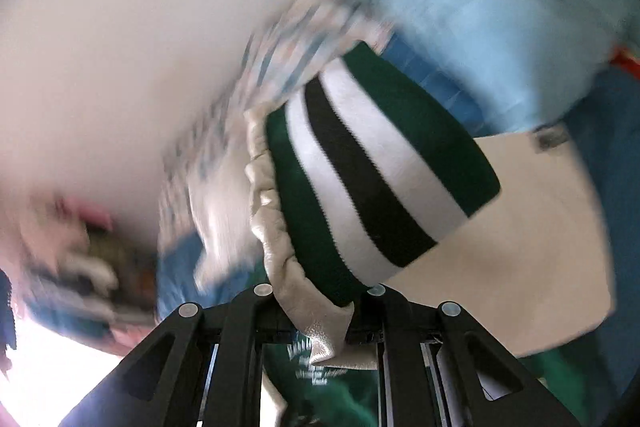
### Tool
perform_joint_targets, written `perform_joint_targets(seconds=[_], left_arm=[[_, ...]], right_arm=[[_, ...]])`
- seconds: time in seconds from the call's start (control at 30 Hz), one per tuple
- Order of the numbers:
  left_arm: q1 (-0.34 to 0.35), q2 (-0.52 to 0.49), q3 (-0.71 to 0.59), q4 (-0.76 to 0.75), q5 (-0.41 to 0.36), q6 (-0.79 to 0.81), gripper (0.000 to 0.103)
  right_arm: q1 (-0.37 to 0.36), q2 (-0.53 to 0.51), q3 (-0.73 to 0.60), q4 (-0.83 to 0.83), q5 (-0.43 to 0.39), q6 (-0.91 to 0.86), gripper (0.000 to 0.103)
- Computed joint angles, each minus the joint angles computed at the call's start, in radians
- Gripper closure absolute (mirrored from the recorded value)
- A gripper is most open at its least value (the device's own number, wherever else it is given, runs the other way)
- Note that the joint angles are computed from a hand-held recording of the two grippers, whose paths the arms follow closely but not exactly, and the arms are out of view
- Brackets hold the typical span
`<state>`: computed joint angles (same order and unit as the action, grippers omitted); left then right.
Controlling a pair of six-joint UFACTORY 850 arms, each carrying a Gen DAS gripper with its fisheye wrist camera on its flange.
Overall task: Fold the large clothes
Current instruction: 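Fold the held sleeve across the jacket with the right gripper while the left grasps the other cuff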
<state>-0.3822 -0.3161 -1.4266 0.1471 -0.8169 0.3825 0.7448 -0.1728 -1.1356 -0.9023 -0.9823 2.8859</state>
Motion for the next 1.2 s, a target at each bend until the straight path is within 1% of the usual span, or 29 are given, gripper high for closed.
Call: perform_joint_targets(seconds=[0.03,0.1,0.13,0.17,0.23,0.3,0.33,0.37,0.4,0.43,0.47,0.53,0.57,0.63,0.67,0.7,0.73,0.77,0.83,0.87,0.93,0.97,1.0,1.03,1.07,1.1,1.13,1.17,1.2], left_arm=[[0.020,-0.030,-0.027,0.018,-0.006,-0.021,0.000],[0.077,-0.108,-0.108,0.061,-0.020,-0.073,0.000],[0.096,-0.131,-0.134,0.074,-0.021,-0.093,0.000],[0.122,-0.162,-0.172,0.079,-0.023,-0.108,0.000],[0.157,-0.207,-0.227,0.092,-0.029,-0.133,0.000],[0.194,-0.249,-0.290,0.075,-0.055,-0.125,0.000],[0.212,-0.261,-0.315,0.062,-0.067,-0.110,0.000],[0.229,-0.272,-0.337,0.052,-0.080,-0.100,0.000],[0.248,-0.278,-0.355,0.038,-0.096,-0.090,0.000],[0.270,-0.284,-0.373,0.026,-0.120,-0.081,0.000],[0.286,-0.287,-0.384,0.020,-0.146,-0.081,0.000],[0.333,-0.310,-0.427,0.008,-0.224,-0.089,0.000],[0.347,-0.313,-0.431,0.004,-0.251,-0.102,0.000],[0.390,-0.343,-0.463,-0.011,-0.319,-0.134,0.000],[0.413,-0.365,-0.481,-0.024,-0.346,-0.150,0.000],[0.431,-0.388,-0.501,-0.032,-0.375,-0.174,0.000],[0.450,-0.417,-0.528,-0.045,-0.408,-0.210,0.001],[0.467,-0.443,-0.553,-0.071,-0.431,-0.235,0.001],[0.500,-0.498,-0.604,-0.126,-0.478,-0.307,0.001],[0.515,-0.524,-0.631,-0.168,-0.499,-0.336,0.001],[0.540,-0.577,-0.682,-0.240,-0.519,-0.414,0.001],[0.546,-0.593,-0.699,-0.263,-0.511,-0.442,0.003],[0.547,-0.603,-0.712,-0.263,-0.480,-0.475,0.008],[0.541,-0.610,-0.728,-0.247,-0.437,-0.503,0.021],[0.533,-0.621,-0.756,-0.229,-0.399,-0.517,0.039],[0.523,-0.636,-0.790,-0.211,-0.379,-0.517,0.052],[0.511,-0.674,-0.866,-0.207,-0.380,-0.491,0.065],[0.499,-0.722,-0.959,-0.202,-0.388,-0.468,0.071],[0.489,-0.776,-1.064,-0.194,-0.405,-0.455,0.072]], right_arm=[[-0.039,-0.074,-0.050,0.006,0.076,-0.048,0.089],[-0.104,-0.240,-0.177,0.052,0.187,-0.188,0.089],[-0.110,-0.305,-0.223,0.073,0.235,-0.220,0.089],[-0.130,-0.371,-0.281,0.106,0.268,-0.275,0.089],[-0.158,-0.522,-0.431,0.237,0.327,-0.461,0.088],[-0.181,-0.658,-0.575,0.411,0.381,-0.670,0.076],[-0.182,-0.689,-0.613,0.512,0.392,-0.775,0.073],[-0.185,-0.721,-0.641,0.571,0.417,-0.852,0.063],[-0.177,-0.730,-0.653,0.588,0.431,-0.887,0.045],[-0.170,-0.714,-0.637,0.564,0.481,-0.880,0.036],[-0.160,-0.679,-0.595,0.498,0.555,-0.831,0.024],[-0.134,-0.605,-0.513,0.291,0.670,-0.636,0.024],[-0.123,-0.573,-0.477,0.189,0.688,-0.531,0.024],[-0.107,-0.514,-0.409,0.047,0.699,-0.348,0.024],[-0.098,-0.489,-0.374,0.024,0.703,-0.297,0.024],[-0.092,-0.488,-0.372,0.039,0.690,-0.283,0.023],[-0.087,-0.478,-0.352,0.030,0.695,-0.239,0.023],[-0.087,-0.484,-0.353,0.052,0.696,-0.236,0.023],[-0.111,-0.483,-0.342,0.161,0.722,-0.333,0.024],[-0.116,-0.493,-0.345,0.189,0.734,-0.352,0.024],[-0.122,-0.506,-0.349,0.181,0.754,-0.345,0.024],[-0.121,-0.524,-0.377,0.217,0.737,-0.373,0.024],[-0.117,-0.524,-0.380,0.241,0.733,-0.400,0.024],[-0.113,-0.547,-0.413,0.277,0.720,-0.419,0.024],[-0.111,-0.559,-0.434,0.317,0.707,-0.460,0.024],[-0.108,-0.568,-0.458,0.372,0.681,-0.516,0.024],[-0.106,-0.587,-0.495,0.444,0.644,-0.593,0.024],[-0.104,-0.611,-0.538,0.514,0.608,-0.674,0.024],[-0.101,-0.632,-0.576,0.553,0.577,-0.721,0.024]])
